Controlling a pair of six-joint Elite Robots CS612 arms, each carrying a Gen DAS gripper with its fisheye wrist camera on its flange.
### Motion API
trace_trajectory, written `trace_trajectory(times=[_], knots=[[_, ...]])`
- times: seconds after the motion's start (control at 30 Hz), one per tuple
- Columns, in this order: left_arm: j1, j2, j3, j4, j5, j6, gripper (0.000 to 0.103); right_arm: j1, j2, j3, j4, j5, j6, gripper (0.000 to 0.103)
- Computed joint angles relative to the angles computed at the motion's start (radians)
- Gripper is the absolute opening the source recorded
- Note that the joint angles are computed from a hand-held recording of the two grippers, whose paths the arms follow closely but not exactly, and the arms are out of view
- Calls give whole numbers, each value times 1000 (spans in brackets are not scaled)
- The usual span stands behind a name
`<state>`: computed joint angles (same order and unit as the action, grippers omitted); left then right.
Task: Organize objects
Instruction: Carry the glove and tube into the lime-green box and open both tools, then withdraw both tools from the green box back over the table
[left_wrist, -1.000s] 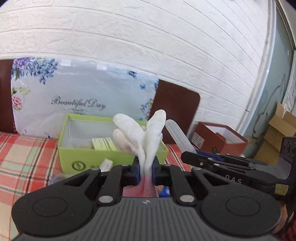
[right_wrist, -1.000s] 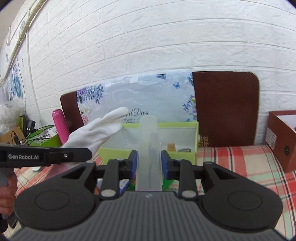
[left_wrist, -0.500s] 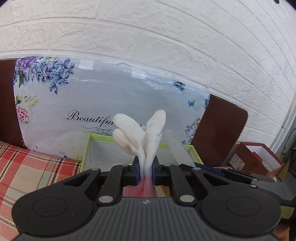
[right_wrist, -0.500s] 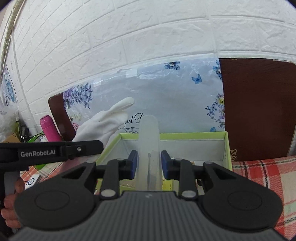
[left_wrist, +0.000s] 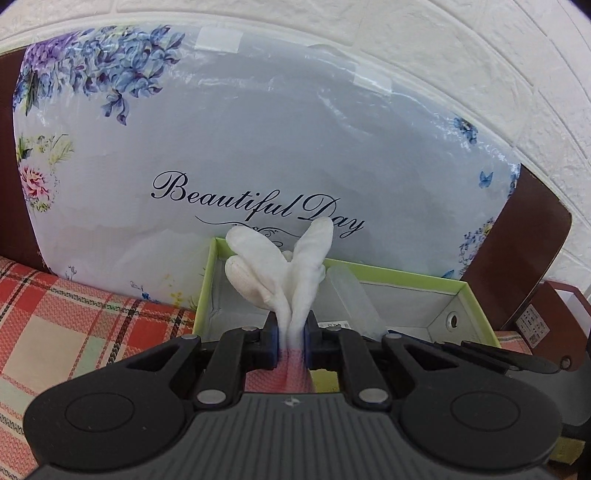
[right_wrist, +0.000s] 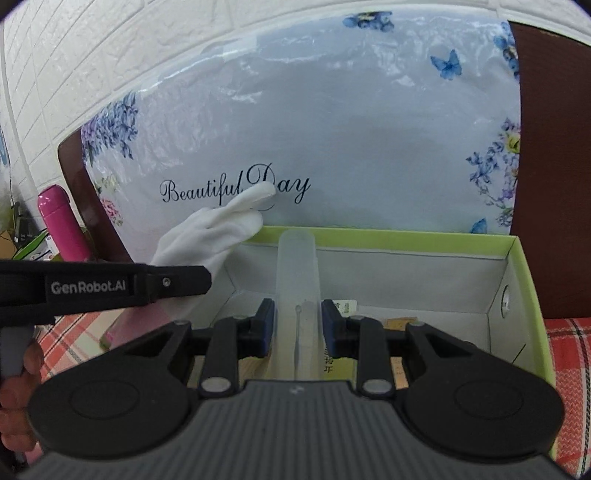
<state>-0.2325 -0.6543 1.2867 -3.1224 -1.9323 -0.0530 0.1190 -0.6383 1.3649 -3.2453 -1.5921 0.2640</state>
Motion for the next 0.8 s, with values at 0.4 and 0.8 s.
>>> trace_trajectory(times=[0.4,0.8], knots=[[8,16,-3,-53,-21,-83,81,0,4,6,-30,1,7,82],[2,-76,140,-193,12,-28,85,1,-64,123,-181,-3,65,103]])
